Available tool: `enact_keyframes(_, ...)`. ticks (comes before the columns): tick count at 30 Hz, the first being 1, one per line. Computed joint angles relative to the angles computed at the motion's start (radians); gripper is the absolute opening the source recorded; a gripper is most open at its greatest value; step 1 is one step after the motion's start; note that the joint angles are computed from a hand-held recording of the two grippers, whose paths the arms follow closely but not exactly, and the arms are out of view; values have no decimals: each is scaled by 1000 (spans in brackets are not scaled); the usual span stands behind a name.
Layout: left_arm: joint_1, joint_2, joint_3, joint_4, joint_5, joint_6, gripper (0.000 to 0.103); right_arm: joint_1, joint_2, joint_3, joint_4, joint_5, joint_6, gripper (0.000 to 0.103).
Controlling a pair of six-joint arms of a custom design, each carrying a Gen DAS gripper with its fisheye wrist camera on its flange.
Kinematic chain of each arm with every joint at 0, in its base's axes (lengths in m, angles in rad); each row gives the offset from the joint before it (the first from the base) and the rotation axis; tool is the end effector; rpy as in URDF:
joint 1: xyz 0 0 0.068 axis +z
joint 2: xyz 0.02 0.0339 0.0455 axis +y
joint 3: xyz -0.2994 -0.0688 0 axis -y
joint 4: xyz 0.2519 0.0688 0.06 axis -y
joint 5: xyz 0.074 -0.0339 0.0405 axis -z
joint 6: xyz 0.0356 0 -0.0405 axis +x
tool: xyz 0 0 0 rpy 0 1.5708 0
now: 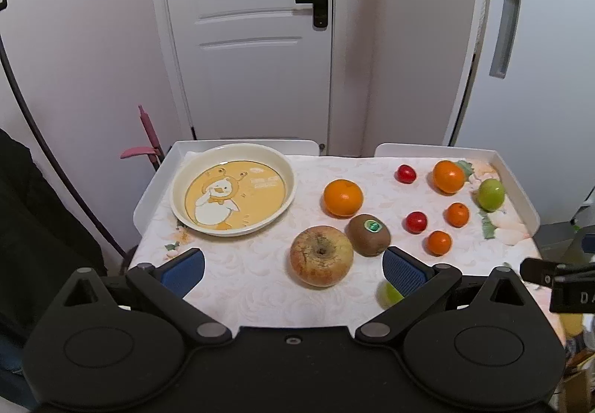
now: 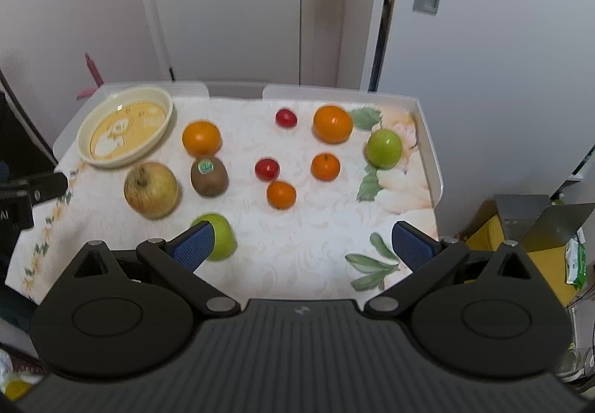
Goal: Organize fruits
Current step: 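Grasp the large brown apple with the left gripper while the right gripper grasps the green apple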
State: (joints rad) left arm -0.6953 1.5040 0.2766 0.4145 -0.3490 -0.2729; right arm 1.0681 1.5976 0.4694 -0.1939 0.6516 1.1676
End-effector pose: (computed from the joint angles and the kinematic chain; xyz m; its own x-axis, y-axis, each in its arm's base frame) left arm 0.1730 -0.1285 0.1172 -0.6507 0.2130 -0.7289 0.2556 0.9653 0.0539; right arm 0.1227 0.1783 0.1117 -0.7579 0.1394 -0.6372 0.1844 0.9828 -0.0042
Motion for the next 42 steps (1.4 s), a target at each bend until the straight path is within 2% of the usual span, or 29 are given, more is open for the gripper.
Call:
enact_keyframes(5, 17, 146, -28, 198, -13, 58, 103, -47, 82, -68, 221, -56, -91, 103)
enact_keyframes(11, 112, 375, -24, 448, 140, 202, 103, -82, 220, -102, 459, -114, -133, 103)
enact_keyframes(16, 189, 531, 44, 528, 274, 317, 103, -98, 362, -81, 608, -140, -150, 103)
enact_keyframes(20, 245, 620, 116, 522, 365, 403, 103, -103, 481, -28, 676, -137, -160, 103)
enact_keyframes(30, 303, 748, 287, 404, 506, 572, 100, -97, 639, 100, 676, -131, -128, 103)
enact_keyframes(33, 304, 767, 324, 366, 525, 609, 94, -98, 657, 119, 672, -135, -116, 101)
enact_keyframes(39, 300, 798, 376, 319, 536, 650, 81, -103, 683, 151, 663, -144, -114, 91)
enact_keyframes(42, 299, 812, 389, 316, 535, 662, 79, -109, 685, 157, 673, -146, -107, 87)
